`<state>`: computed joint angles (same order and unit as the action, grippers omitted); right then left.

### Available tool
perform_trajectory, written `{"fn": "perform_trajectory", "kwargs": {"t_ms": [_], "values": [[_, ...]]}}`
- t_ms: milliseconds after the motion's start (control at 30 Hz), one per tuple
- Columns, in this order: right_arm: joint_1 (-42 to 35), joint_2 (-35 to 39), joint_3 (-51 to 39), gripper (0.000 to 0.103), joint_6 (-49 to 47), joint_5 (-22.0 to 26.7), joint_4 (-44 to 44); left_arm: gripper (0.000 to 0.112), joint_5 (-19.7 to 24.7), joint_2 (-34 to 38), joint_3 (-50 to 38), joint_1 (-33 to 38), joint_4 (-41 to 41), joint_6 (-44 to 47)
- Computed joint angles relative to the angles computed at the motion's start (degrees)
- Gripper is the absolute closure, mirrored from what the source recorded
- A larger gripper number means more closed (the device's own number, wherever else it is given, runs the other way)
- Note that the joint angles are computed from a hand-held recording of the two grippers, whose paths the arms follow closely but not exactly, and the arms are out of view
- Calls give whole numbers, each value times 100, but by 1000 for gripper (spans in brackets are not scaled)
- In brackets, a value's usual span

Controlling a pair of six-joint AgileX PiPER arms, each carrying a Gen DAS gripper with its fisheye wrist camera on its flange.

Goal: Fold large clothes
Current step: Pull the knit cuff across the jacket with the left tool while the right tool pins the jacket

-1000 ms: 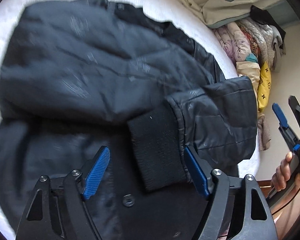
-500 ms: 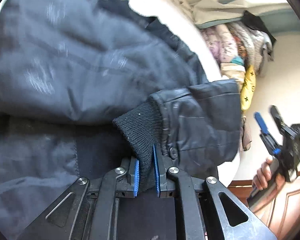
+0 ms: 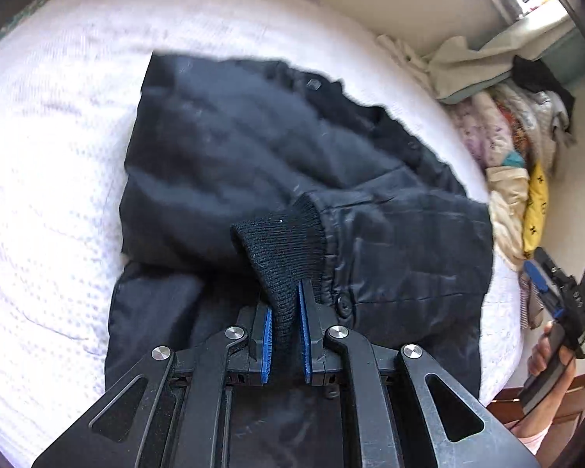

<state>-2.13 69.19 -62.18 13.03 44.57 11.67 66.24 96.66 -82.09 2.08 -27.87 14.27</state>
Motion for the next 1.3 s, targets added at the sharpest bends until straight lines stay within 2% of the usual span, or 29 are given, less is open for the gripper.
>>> {"fn": "perform_trajectory", "kwargs": {"t_ms": [100,300,467,533,667,733,800,867,967,1067,1300], "values": [[120,141,-34,30,62,-13,-16,99,-182,34,64,-161,368,-128],[202,342,-63,31,55,2,29,98,-327,17,149,-119,609,-335],[175,482,-46,31,-16,43,75,92,-180,-76,109,-62,593,-347],[188,481,-51,31,37,12,-9,89,-292,-258,91,-36,730,-413],[634,398,3,31,1209,-297,-1465,88,-903,-711,205,-319,1349,-748],[796,420,37,31,1512,-447,-2017,87,-965,-739,267,-374,1052,-458],[726,528,-32,36,1208,-471,-1750,83,-873,-643,294,-465,669,-163],[615,676,-93,47,750,-482,-1238,81,-823,-456,357,-696,448,20],[658,947,-122,60,498,-502,-1047,81,-1002,-190,416,-1103,776,-155],[729,1286,-144,62,694,-554,-1295,81,-1167,12,353,-1247,1018,-368],[643,2237,-157,63,849,-845,-1620,81,-1162,387,91,-1211,971,-287]]}}
